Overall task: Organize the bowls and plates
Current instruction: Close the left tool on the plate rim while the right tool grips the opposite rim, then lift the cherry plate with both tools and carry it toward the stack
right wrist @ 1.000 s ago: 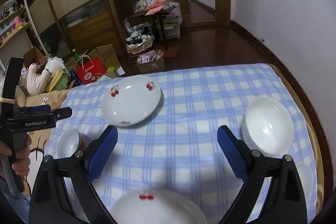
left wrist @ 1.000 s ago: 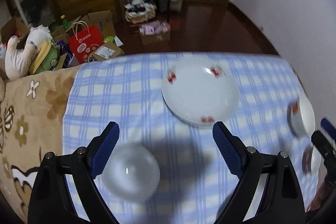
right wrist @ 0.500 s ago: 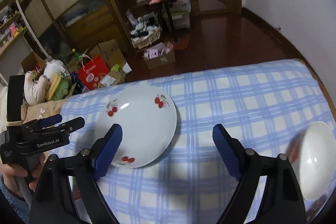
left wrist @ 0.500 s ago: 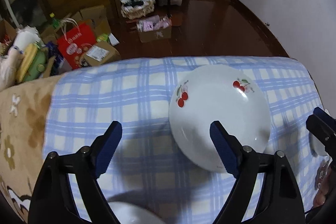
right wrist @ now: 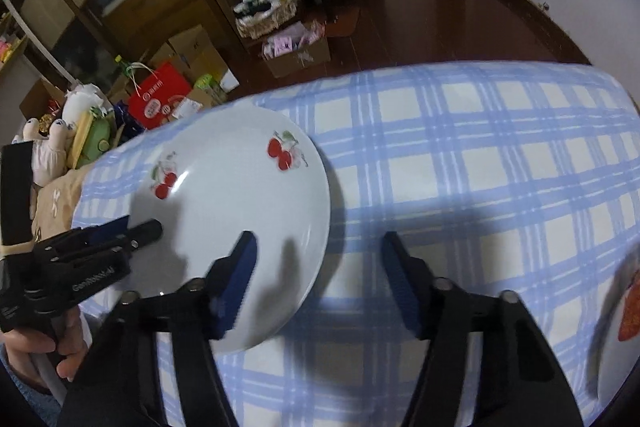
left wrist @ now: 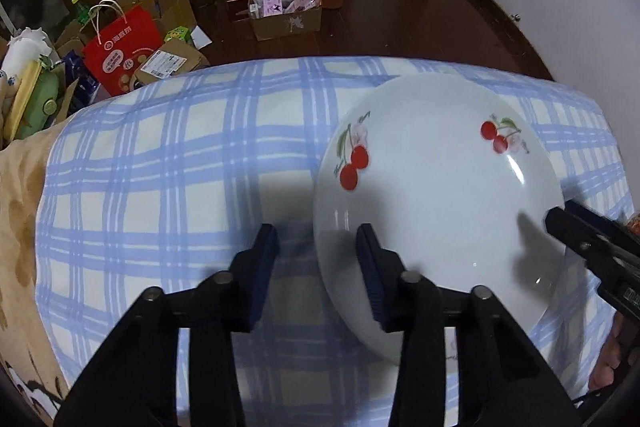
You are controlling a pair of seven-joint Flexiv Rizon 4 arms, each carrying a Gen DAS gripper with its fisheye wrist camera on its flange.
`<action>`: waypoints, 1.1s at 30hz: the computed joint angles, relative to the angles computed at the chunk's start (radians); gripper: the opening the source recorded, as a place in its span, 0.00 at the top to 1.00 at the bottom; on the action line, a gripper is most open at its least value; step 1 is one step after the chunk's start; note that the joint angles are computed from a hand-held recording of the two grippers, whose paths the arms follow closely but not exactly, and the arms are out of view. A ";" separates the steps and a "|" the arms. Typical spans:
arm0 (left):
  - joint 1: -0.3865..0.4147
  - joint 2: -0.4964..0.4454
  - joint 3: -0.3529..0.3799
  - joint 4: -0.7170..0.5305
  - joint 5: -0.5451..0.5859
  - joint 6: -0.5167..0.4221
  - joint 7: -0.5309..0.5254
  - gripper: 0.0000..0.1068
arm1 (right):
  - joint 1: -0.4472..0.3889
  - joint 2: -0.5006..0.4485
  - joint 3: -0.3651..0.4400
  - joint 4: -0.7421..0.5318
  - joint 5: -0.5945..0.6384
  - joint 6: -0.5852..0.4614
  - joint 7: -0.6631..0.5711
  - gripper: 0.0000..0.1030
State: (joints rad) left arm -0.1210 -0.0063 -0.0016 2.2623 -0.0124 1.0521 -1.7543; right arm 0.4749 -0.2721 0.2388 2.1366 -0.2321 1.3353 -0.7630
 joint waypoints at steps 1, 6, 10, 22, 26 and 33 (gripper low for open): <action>0.001 -0.002 0.001 0.007 -0.034 0.014 0.022 0.71 | -0.013 -0.005 0.016 -0.007 0.026 0.000 -0.016 0.61; -0.002 -0.005 -0.002 0.045 -0.239 0.048 0.143 0.87 | -0.037 -0.037 0.055 -0.030 0.130 0.018 -0.072 0.89; -0.002 0.007 -0.001 0.039 -0.228 0.017 0.139 0.87 | -0.011 -0.020 0.030 -0.004 0.103 0.033 -0.045 0.89; -0.027 0.132 0.001 0.099 -0.203 -0.037 0.087 0.87 | -0.004 0.082 0.044 0.076 0.114 0.039 -0.023 0.90; -0.033 0.197 0.000 0.114 -0.192 -0.076 0.063 0.88 | 0.002 0.138 0.042 0.119 0.088 0.040 0.011 0.90; -0.046 0.315 -0.012 0.126 -0.160 -0.163 0.003 0.87 | 0.002 0.279 0.066 0.194 0.060 -0.001 0.067 0.90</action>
